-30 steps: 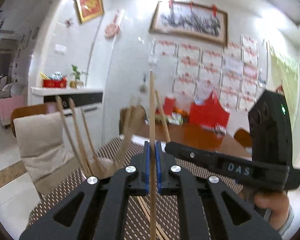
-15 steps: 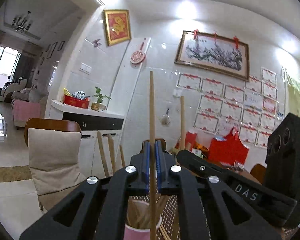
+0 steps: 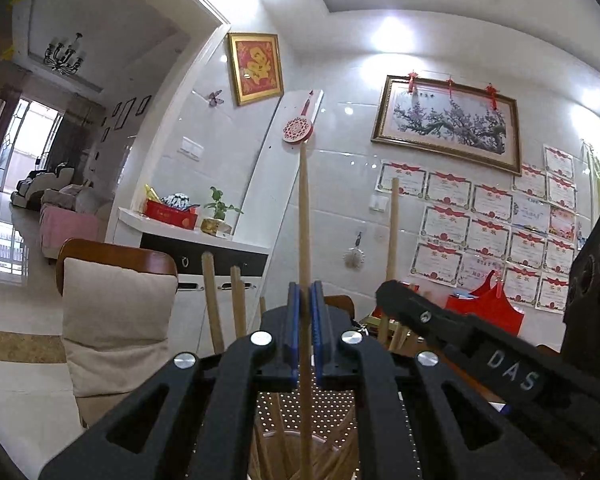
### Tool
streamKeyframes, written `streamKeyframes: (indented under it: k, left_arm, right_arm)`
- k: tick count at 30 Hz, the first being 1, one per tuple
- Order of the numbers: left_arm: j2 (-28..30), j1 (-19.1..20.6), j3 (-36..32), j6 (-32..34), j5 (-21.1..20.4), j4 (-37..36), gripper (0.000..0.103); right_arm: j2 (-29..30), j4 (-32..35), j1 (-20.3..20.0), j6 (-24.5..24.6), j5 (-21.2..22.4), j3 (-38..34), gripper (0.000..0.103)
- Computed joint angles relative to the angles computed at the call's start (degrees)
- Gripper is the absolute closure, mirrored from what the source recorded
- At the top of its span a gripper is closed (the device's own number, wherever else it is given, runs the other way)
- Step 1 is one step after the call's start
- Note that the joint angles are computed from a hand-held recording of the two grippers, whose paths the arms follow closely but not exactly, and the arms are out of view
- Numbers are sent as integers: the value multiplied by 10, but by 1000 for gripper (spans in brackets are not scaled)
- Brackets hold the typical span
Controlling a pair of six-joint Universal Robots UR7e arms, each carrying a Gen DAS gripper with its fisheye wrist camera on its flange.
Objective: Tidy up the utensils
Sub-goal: 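Lower both chopsticks into the pink cup and open both tools, then move both open tools back down to the last chopsticks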
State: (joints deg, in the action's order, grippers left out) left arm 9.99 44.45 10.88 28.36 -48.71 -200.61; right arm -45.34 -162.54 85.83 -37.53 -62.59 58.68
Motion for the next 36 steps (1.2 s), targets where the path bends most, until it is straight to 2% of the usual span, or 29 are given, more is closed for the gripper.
streamKeyframes:
  k: [4,9,16,23,25,26,33,36]
  left_arm:
    - [29,4,-53,-7,5,29,97]
    - [16,6,-20,-15,10,25,97]
    - [-42,9,96,-36,12,4,97]
    - [-86,6,183,-48,13,-3,96]
    - [-95,4,199,-46,18,-1,88]
    - [-98,3,205,-45,20,-5,79]
    - [-137,-4,276,-65,26,-14,74]
    - [-151,-10,302,-64,43,-19,72]
  right_arm:
    - [5,-15,-1,-7,-1,2,97]
    - [12,-21,0,-9,3,-4,97]
    - [8,-7,-1,-22,-6,3,96]
    - [-17,27,-3,-46,-24,26,96]
    - [-25,25,-4,-52,-29,35,96]
    - [-27,29,-4,-54,-32,37,96]
    - [-53,41,-5,-58,-41,63,96]
    - [-58,57,-2,-67,-58,69,96]
